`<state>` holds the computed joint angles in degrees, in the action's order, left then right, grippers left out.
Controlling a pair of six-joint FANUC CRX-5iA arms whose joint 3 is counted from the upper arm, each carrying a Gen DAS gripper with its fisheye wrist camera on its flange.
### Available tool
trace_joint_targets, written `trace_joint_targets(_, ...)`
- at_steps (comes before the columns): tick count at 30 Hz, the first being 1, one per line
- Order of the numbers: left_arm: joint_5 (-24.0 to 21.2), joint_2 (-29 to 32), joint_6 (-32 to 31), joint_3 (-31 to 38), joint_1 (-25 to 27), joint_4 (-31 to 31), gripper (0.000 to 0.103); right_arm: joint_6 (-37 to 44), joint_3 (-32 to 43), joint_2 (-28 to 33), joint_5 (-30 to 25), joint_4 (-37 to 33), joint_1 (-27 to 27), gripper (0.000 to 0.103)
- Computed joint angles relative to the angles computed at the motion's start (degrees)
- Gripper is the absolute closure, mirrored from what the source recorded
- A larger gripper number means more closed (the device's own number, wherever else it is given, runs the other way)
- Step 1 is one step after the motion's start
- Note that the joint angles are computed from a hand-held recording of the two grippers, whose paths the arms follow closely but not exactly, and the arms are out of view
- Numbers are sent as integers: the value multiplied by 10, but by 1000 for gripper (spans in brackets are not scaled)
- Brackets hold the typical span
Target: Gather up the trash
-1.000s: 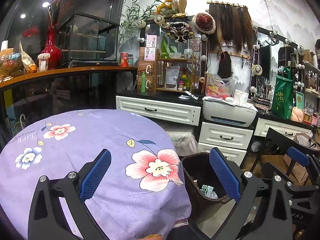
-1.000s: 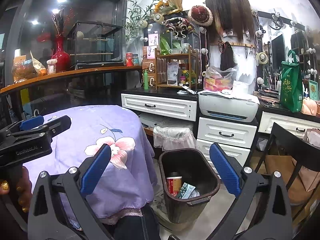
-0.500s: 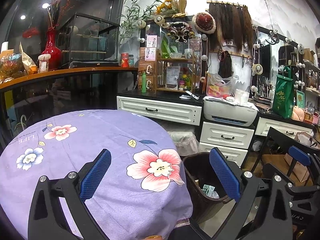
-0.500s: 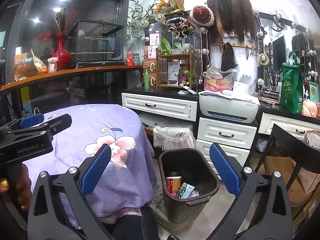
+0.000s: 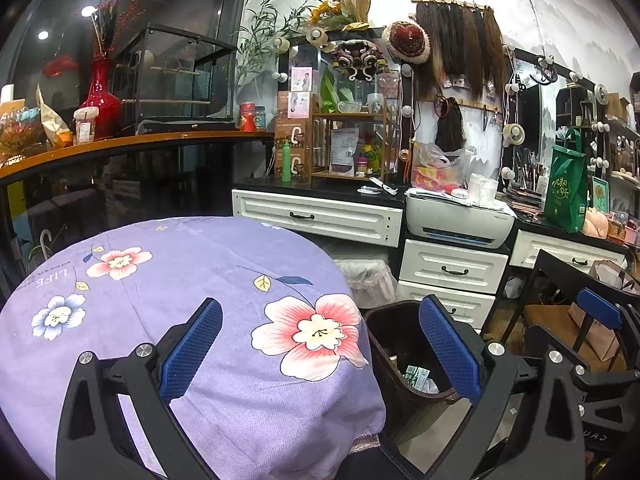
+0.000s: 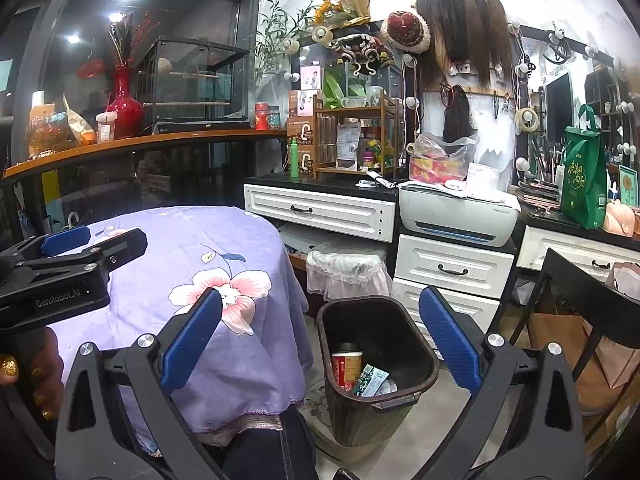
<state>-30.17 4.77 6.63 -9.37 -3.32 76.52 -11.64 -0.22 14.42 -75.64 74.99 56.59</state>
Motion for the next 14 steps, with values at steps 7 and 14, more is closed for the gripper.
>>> trace_joint_targets(7, 5, 2, -5, -1, -3, -3, 5, -1, -3, -2, -1, 1, -1, 6)
trace_joint_targets(14, 2, 4, 7, 2, 0, -18, 5, -1, -5, -3, 0, 0, -1, 6)
